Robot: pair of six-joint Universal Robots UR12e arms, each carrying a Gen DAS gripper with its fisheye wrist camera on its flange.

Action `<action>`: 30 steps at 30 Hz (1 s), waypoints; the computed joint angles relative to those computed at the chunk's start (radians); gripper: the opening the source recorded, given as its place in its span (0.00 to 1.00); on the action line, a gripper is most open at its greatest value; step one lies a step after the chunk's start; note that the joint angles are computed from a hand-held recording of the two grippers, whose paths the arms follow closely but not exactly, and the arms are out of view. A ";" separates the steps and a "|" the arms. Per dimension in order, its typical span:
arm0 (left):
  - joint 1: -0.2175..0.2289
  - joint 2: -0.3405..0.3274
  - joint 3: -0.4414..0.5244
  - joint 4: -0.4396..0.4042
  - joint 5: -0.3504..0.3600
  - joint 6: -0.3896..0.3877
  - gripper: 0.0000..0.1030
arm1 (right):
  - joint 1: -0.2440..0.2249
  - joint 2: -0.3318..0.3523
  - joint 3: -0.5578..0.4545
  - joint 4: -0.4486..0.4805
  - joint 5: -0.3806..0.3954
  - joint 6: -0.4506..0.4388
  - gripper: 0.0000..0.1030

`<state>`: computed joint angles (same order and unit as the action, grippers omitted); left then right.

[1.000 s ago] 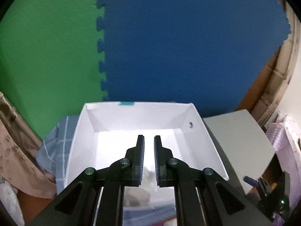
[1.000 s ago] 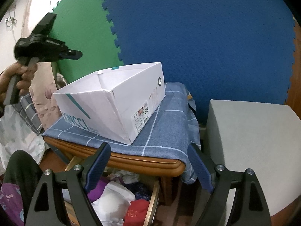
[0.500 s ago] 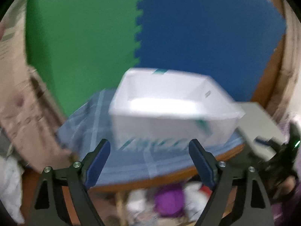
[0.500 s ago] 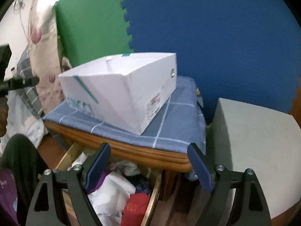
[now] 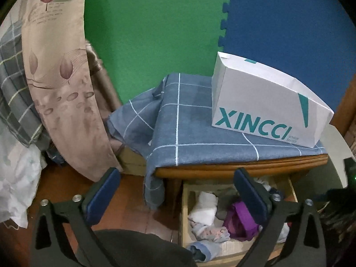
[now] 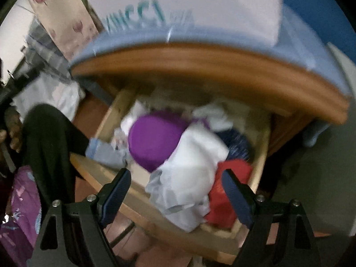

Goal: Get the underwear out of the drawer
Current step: 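Reach into the drawer and grasp the white cloth with the right gripper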

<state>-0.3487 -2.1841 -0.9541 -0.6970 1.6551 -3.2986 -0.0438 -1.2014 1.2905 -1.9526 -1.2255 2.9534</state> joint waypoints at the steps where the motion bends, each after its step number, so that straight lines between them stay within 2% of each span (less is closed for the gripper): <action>1: -0.001 -0.002 0.005 -0.007 0.000 0.010 0.99 | 0.011 0.006 -0.002 0.017 -0.023 -0.007 0.83; 5: -0.010 -0.013 0.022 -0.035 0.019 0.047 0.99 | 0.043 0.040 -0.036 0.070 -0.105 -0.020 0.83; 7: -0.013 -0.013 0.021 -0.031 0.026 0.060 0.99 | 0.064 0.060 -0.056 0.091 -0.190 -0.017 0.83; 9: -0.013 -0.009 0.010 -0.014 0.025 0.068 0.99 | 0.076 0.083 -0.079 0.131 -0.224 -0.017 0.83; 11: -0.012 -0.007 0.007 -0.010 0.021 0.065 0.99 | 0.080 0.098 -0.096 0.162 -0.239 -0.013 0.83; 15: -0.005 -0.006 0.006 -0.012 0.001 0.038 0.99 | 0.100 0.138 -0.138 0.241 -0.344 -0.010 0.83; 18: 0.002 -0.002 0.000 -0.009 -0.014 0.010 0.99 | 0.096 0.159 -0.160 0.302 -0.347 0.011 0.83; 20: 0.005 -0.001 -0.002 -0.010 -0.020 -0.008 0.99 | 0.089 0.160 -0.158 0.298 -0.331 0.007 0.82; 22: 0.006 -0.001 -0.002 -0.010 -0.024 -0.015 0.99 | 0.087 0.155 -0.147 0.273 -0.330 -0.009 0.48; 23: 0.006 -0.001 -0.002 -0.010 -0.023 -0.017 0.99 | 0.089 0.156 -0.147 0.273 -0.345 -0.017 0.15; 26: 0.006 -0.001 -0.002 -0.012 -0.021 -0.013 0.99 | 0.080 0.141 -0.136 0.255 -0.321 -0.021 0.07; 30: 0.006 0.002 -0.007 -0.008 -0.011 0.000 0.99 | 0.062 0.096 -0.103 0.171 -0.250 -0.033 0.07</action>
<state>-0.3426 -2.1818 -0.9615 -0.7053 1.6443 -3.2986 0.0180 -1.1050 1.1872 -1.7818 -1.4757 2.9203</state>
